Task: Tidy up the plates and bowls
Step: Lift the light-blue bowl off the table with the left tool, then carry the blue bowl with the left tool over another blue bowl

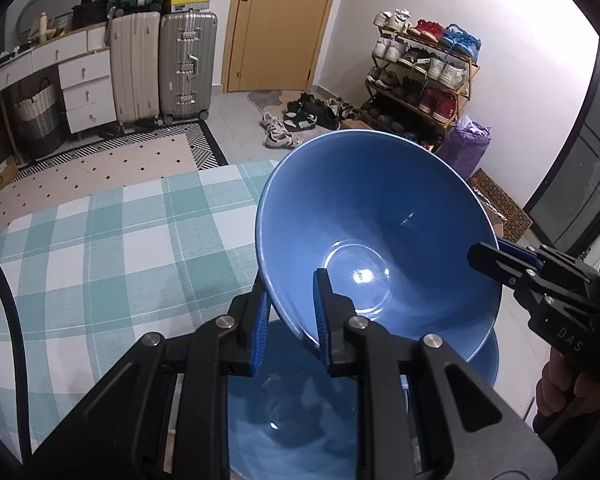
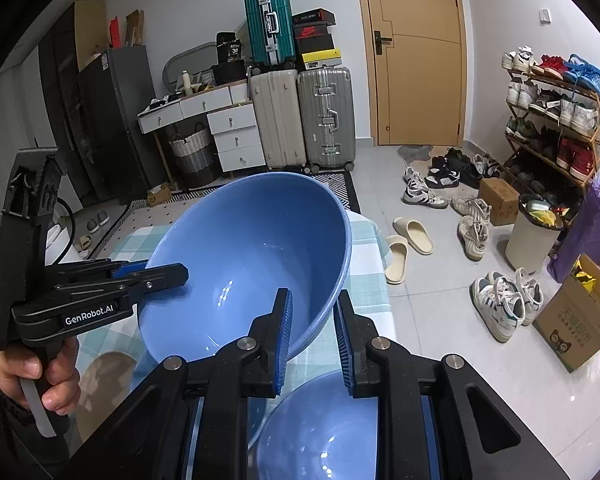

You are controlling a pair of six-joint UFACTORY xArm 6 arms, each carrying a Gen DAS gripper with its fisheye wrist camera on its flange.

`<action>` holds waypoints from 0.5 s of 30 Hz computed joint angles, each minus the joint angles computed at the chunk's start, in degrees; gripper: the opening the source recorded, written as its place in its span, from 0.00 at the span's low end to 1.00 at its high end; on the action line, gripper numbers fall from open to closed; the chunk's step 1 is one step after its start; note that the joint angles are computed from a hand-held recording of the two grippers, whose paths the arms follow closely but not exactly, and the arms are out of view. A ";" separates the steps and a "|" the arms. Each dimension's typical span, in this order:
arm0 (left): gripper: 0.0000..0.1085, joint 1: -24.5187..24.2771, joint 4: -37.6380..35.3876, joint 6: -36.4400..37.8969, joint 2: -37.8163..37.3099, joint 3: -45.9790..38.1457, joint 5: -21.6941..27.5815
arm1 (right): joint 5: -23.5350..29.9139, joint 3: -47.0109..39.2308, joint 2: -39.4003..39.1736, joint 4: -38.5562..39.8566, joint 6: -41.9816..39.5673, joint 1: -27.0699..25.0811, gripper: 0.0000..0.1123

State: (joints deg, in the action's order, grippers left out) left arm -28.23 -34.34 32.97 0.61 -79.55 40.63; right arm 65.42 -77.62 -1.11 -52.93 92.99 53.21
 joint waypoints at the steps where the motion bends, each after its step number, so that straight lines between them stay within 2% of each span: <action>1: 0.15 0.21 -0.35 0.29 -0.65 0.87 -0.33 | 0.13 -0.38 0.31 0.07 0.06 0.29 0.19; 8: 0.15 1.59 -0.68 0.88 -5.91 6.97 -1.14 | 0.35 -2.55 2.28 -0.18 0.06 2.05 0.19; 15: 0.15 4.45 -4.52 2.18 -11.10 12.89 -1.65 | 1.45 -6.54 5.58 0.53 -2.19 4.36 0.20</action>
